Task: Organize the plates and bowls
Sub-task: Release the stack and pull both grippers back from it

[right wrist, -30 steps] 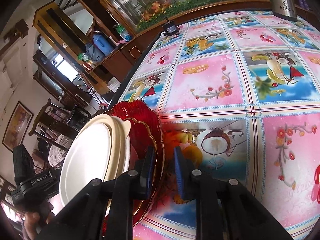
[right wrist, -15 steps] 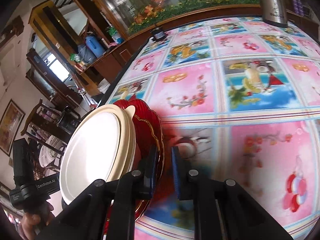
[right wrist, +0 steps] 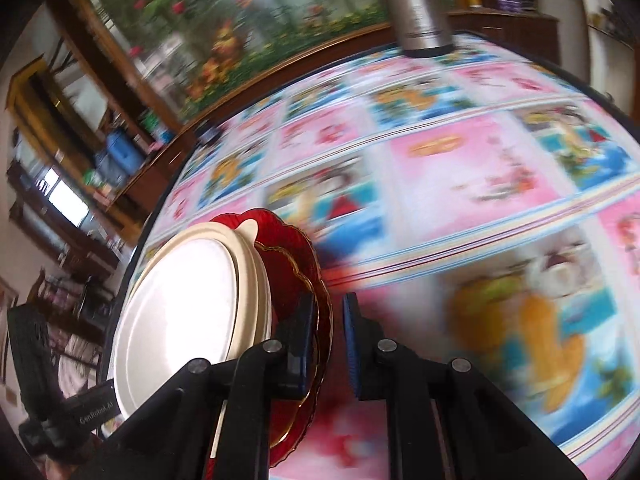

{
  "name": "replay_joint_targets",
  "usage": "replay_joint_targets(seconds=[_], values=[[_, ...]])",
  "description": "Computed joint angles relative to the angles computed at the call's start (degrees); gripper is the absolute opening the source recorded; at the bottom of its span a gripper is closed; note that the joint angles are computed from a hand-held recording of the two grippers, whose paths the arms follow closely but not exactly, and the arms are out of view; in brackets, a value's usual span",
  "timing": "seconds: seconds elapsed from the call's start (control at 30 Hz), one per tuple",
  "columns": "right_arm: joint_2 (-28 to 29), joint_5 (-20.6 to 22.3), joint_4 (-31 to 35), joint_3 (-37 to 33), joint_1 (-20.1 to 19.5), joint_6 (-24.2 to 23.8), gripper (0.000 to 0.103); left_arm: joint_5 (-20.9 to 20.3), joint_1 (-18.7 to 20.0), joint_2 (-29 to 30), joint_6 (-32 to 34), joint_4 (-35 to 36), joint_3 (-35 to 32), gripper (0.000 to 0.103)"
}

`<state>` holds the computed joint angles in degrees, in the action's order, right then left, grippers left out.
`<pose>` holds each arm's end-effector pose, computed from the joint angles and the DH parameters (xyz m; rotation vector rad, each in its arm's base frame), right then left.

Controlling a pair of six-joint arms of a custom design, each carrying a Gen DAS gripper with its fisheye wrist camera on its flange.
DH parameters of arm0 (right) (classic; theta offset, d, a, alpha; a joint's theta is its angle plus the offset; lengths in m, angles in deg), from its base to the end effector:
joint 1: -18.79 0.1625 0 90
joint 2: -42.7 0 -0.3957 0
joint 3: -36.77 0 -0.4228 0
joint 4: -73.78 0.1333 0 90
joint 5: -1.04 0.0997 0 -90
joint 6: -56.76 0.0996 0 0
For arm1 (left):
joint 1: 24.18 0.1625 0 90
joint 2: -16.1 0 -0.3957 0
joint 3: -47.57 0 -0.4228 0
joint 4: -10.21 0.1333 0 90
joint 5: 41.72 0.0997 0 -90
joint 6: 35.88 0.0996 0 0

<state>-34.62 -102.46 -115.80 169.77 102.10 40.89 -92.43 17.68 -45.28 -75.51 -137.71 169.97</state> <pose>0.0552 -0.4739 0.1987 0.0846 -2.6050 0.9687 -0.2337 -0.4731 0.0576 0.2138 2.5414 -0.5813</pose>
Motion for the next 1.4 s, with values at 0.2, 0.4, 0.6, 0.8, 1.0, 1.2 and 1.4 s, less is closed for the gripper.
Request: replay_joint_targets(seconds=[0.2,0.4,0.6,0.8,1.0,1.2,1.4], values=[[-4.46,1.52,1.62,-1.02,-5.13,0.33,0.014,0.69,-1.75,8.88,3.2,-0.54,-7.14,0.017],[-6.73,3.46,3.53,-2.18,-8.11,0.84,0.014,2.4,-2.86,11.93,3.03,0.62,-9.7,0.017],[-7.7,4.55,-0.69,0.13,-7.53,-2.83,0.015,12.55,-6.87,10.75,-1.88,4.53,-7.46,0.036],[-9.55,5.77,-3.66,3.15,-7.87,-4.21,0.015,19.65,-10.59,8.3,-4.22,2.86,-4.03,0.056],[-13.97,8.56,-10.22,7.99,-7.45,-8.67,0.016,22.57,-14.04,6.86,-4.45,-1.77,-1.36,0.081],[-17.85,11.22,-15.02,12.42,-5.73,-13.35,0.018,23.11,-16.68,6.18,-6.36,-1.65,-0.77,0.082],[-19.43,12.2,-15.72,14.65,-4.15,-15.59,0.018,22.8,-18.1,6.05,-9.38,1.89,-1.07,0.084]])
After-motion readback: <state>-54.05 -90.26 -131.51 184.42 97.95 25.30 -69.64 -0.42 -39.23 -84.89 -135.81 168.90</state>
